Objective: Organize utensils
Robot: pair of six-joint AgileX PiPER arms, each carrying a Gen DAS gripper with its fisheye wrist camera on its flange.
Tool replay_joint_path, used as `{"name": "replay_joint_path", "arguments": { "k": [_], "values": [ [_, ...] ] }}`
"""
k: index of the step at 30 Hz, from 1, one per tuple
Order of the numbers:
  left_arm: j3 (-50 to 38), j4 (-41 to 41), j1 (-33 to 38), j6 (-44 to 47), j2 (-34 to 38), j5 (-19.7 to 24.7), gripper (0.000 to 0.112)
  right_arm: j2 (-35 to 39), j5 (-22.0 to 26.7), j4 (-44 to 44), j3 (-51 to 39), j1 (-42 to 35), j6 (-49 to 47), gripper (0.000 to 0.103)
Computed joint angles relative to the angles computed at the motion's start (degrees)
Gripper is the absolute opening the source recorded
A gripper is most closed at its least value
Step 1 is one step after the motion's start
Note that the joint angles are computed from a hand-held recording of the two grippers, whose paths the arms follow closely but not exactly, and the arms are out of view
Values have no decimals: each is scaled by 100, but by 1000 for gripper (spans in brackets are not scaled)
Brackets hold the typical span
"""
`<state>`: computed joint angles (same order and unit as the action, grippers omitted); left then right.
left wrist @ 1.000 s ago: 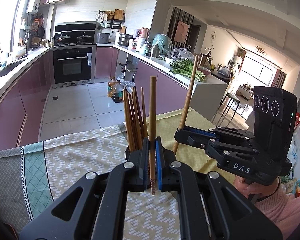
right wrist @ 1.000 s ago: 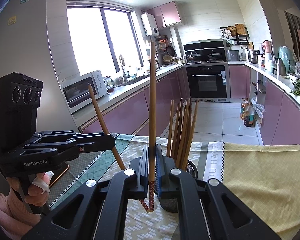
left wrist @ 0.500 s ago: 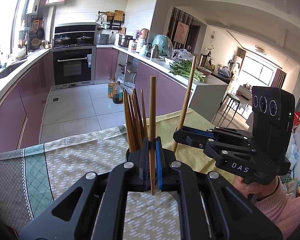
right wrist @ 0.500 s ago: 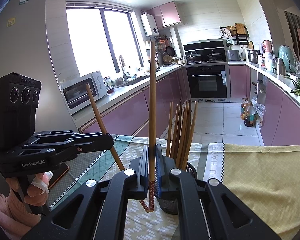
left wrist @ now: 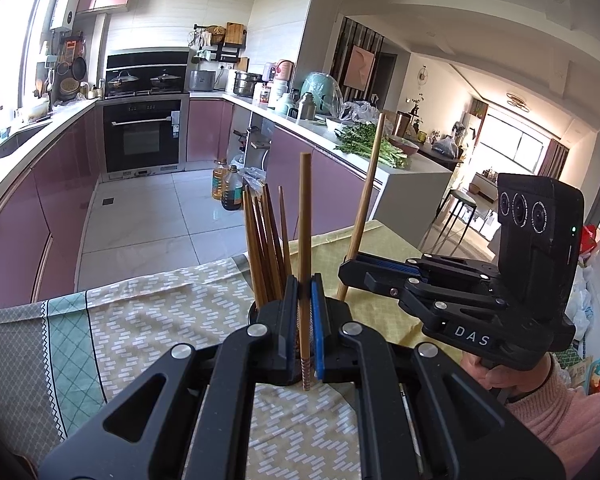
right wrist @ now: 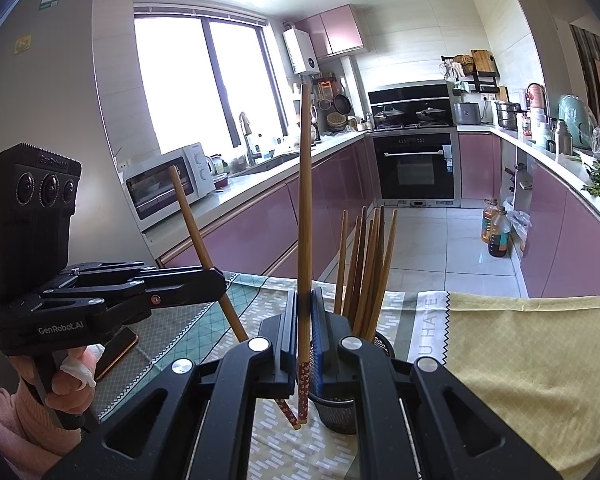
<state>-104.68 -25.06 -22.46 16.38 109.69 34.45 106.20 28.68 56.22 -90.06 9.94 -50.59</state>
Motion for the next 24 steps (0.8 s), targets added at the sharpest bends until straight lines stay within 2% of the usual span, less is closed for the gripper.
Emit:
{"name": "replay_joint_path", "arguments": {
  "k": [24],
  "values": [
    [-165, 114, -72, -72, -13, -35, 7, 75, 34, -162, -236, 11, 189, 6]
  ]
}}
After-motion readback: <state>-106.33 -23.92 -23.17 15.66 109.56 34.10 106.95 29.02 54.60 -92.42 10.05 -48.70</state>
